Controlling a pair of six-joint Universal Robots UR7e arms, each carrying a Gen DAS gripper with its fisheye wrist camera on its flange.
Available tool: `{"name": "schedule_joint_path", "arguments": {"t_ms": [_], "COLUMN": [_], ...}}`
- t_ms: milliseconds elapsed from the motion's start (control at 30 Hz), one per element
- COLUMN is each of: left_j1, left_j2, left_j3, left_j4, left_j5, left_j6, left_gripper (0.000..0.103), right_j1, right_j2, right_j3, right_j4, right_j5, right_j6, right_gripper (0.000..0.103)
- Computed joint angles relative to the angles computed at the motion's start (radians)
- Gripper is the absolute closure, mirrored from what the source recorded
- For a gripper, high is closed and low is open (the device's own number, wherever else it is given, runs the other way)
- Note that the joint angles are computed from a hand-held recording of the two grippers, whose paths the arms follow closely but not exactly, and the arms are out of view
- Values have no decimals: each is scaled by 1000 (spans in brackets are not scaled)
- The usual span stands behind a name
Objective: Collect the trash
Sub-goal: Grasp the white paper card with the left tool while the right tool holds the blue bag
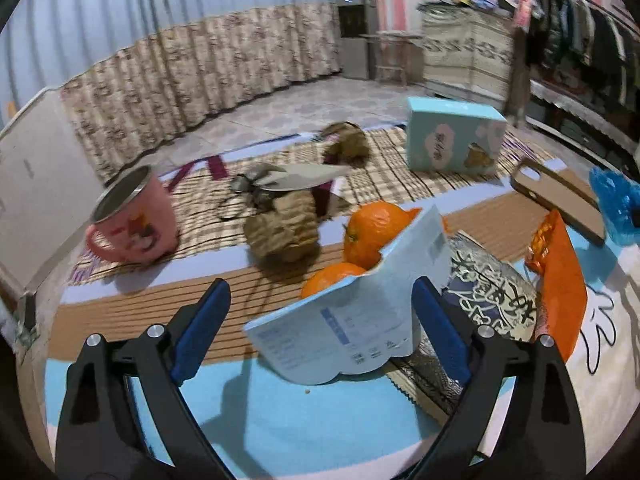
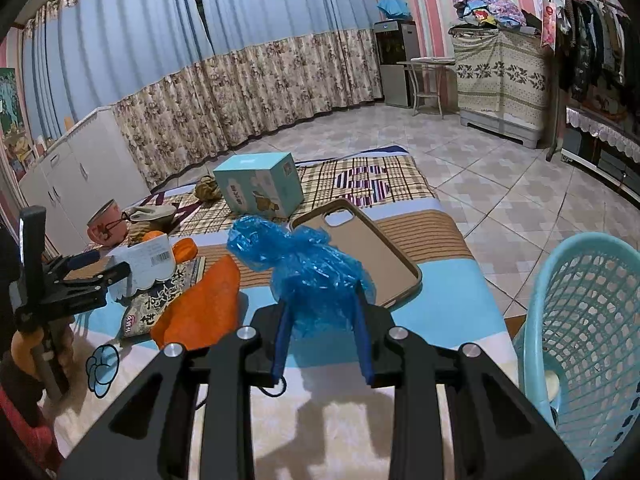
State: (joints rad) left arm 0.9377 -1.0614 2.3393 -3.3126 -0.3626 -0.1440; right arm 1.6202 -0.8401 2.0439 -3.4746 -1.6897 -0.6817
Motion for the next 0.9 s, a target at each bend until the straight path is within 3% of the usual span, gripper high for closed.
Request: {"name": "schedule_joint_path", "arguments": {"t_ms": [133, 533, 733, 900], "left_j1": [11, -80, -120, -126], "left_j2": [-15, -22, -26, -30], "left_j3": [-5, 86, 92, 81], "left_j4": [104, 91, 116, 216], "left_j5": [-44, -95, -112, -144], "left_j6": [-58, -172, -190, -237], "left_gripper": [14, 19, 36, 54], "right_j1": [-2, -9, -12, -16], "right_j2": [2, -6, -18, -27], "right_j3": [1, 11, 12, 13], "right_j4": [-1, -2, 11, 20], "right_j5": [-1, 18, 29, 41], "right_j6": [0, 1, 18, 29], "right_gripper": [75, 75, 75, 75]}}
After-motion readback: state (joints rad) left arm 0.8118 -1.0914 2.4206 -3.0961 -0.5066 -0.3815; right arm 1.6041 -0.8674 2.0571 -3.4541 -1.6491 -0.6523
